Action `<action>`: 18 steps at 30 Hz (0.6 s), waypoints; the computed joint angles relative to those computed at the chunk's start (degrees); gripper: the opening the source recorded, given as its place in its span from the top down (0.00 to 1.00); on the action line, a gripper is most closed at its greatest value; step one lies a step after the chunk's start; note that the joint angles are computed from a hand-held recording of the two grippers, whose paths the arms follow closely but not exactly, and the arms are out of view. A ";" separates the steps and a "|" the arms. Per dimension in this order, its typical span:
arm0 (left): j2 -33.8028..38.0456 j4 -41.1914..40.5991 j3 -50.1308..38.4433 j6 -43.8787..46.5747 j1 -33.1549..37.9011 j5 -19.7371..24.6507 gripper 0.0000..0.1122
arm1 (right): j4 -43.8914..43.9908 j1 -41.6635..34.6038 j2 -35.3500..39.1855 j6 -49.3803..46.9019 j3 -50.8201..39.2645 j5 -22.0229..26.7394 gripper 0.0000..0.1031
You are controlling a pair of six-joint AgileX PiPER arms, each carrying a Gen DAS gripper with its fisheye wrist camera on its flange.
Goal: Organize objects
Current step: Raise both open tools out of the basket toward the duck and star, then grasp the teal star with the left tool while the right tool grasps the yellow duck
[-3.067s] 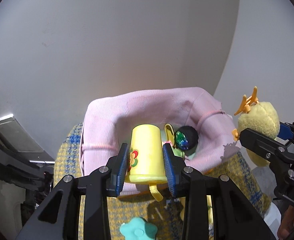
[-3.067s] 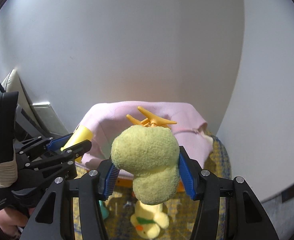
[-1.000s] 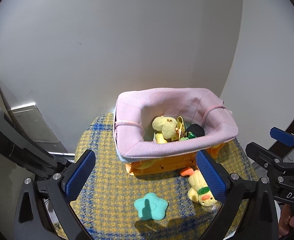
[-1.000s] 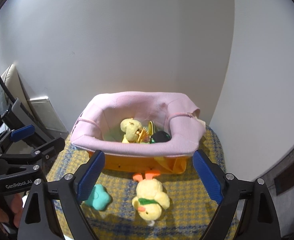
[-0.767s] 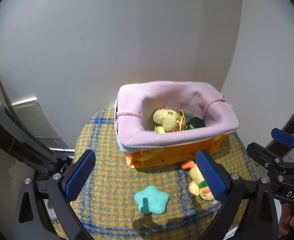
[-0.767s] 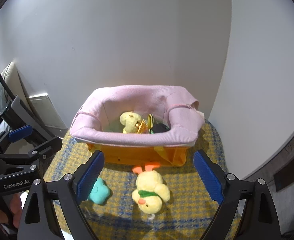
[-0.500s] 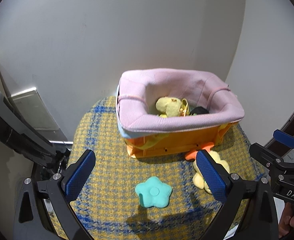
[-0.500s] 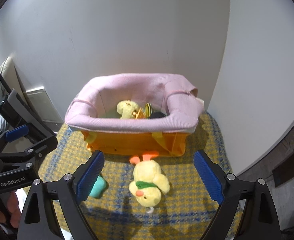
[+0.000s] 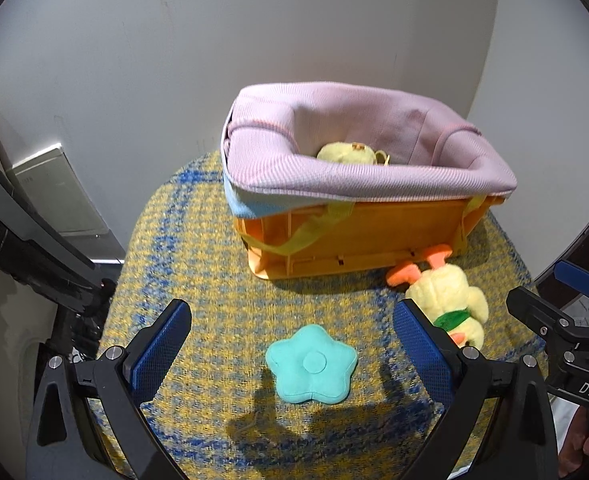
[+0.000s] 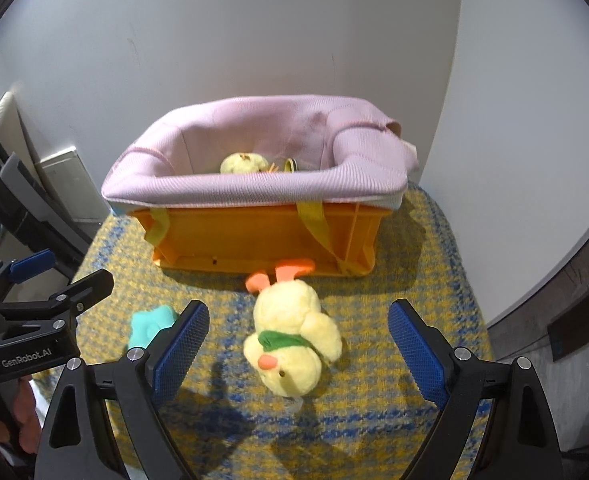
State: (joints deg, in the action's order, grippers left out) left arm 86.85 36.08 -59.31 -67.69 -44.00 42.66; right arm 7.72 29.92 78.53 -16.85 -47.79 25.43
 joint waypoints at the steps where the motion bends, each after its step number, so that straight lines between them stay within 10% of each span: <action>1: 0.33 0.40 0.52 -0.66 -0.09 -0.58 0.09 | 0.38 -0.24 0.45 -0.48 0.43 -0.50 0.12; 18: 7.12 5.68 6.45 -9.49 -2.19 -7.48 0.09 | 2.32 -1.02 7.87 -3.44 5.81 -7.98 0.12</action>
State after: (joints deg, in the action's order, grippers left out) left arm 93.97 41.76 -52.85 -77.17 -46.19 35.18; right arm 10.04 28.90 86.41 -20.29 -41.97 17.45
